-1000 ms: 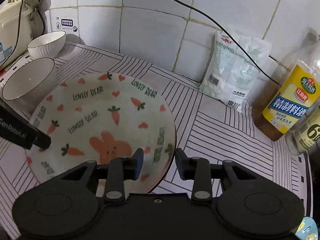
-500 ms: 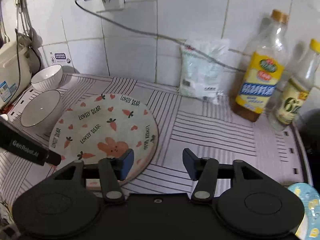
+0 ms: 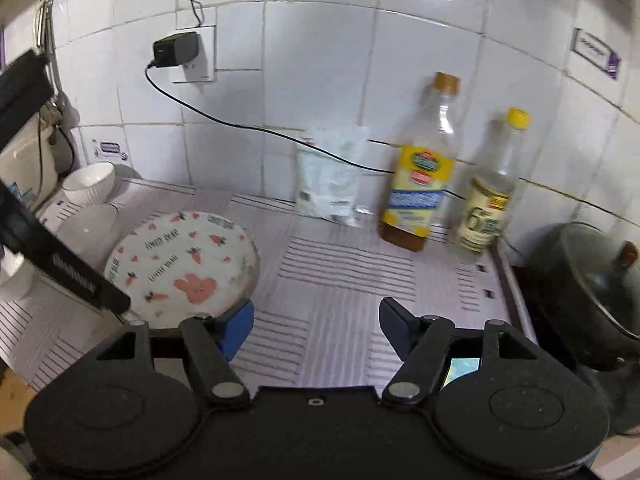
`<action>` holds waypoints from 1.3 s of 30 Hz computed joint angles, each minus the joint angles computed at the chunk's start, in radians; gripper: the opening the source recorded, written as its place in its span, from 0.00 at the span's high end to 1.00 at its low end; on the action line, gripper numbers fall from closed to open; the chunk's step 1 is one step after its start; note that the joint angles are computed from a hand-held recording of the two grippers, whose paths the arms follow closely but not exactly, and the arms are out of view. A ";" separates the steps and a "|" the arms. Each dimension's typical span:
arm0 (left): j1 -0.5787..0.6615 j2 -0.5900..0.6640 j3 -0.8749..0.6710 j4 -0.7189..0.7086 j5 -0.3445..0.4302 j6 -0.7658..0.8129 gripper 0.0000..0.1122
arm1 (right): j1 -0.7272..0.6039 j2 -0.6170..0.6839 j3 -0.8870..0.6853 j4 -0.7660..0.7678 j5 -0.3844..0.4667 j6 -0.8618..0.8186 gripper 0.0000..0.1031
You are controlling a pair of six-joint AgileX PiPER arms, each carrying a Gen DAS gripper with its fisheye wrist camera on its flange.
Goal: Organize plates and bowls
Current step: 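Open the left gripper and withdraw from the stacked plates, then reach the left gripper to the blue egg plate rim and close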
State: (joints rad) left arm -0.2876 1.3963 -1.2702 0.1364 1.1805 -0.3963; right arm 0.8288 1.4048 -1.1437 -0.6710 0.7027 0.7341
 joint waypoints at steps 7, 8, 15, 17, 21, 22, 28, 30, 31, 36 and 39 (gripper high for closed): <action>-0.105 0.004 -0.057 0.036 0.036 -0.013 0.48 | 0.026 -0.136 0.084 -0.023 0.124 0.050 0.28; -0.116 0.001 -0.057 0.035 0.029 -0.014 0.46 | 0.031 -0.153 0.095 -0.035 0.139 0.065 0.28; -0.185 0.029 -0.044 0.042 -0.040 -0.021 0.31 | 0.049 -0.264 0.225 -0.148 0.194 0.250 0.27; -0.202 0.050 -0.052 0.040 -0.050 -0.024 0.28 | 0.039 -0.291 0.269 -0.166 0.192 0.300 0.27; -0.237 0.094 -0.076 0.053 -0.065 -0.040 0.21 | 0.046 -0.335 0.372 -0.257 0.194 0.420 0.26; -0.245 0.103 -0.083 0.054 -0.065 -0.045 0.20 | 0.047 -0.339 0.393 -0.282 0.194 0.447 0.26; -0.294 0.172 -0.117 0.061 -0.117 -0.069 0.18 | 0.002 -0.374 0.545 -0.462 0.135 0.622 0.15; -0.303 0.195 -0.119 0.055 -0.151 -0.079 0.17 | -0.062 -0.365 0.564 -0.467 0.083 0.633 0.15; -0.308 0.209 -0.118 0.055 -0.177 -0.076 0.17 | -0.103 -0.361 0.578 -0.468 0.041 0.636 0.15; -0.335 0.302 -0.148 0.081 -0.236 -0.079 0.17 | -0.252 -0.319 0.646 -0.567 -0.094 0.805 0.15; -0.336 0.350 -0.177 0.054 -0.262 -0.065 0.17 | -0.406 -0.315 0.664 -0.494 -0.258 0.745 0.16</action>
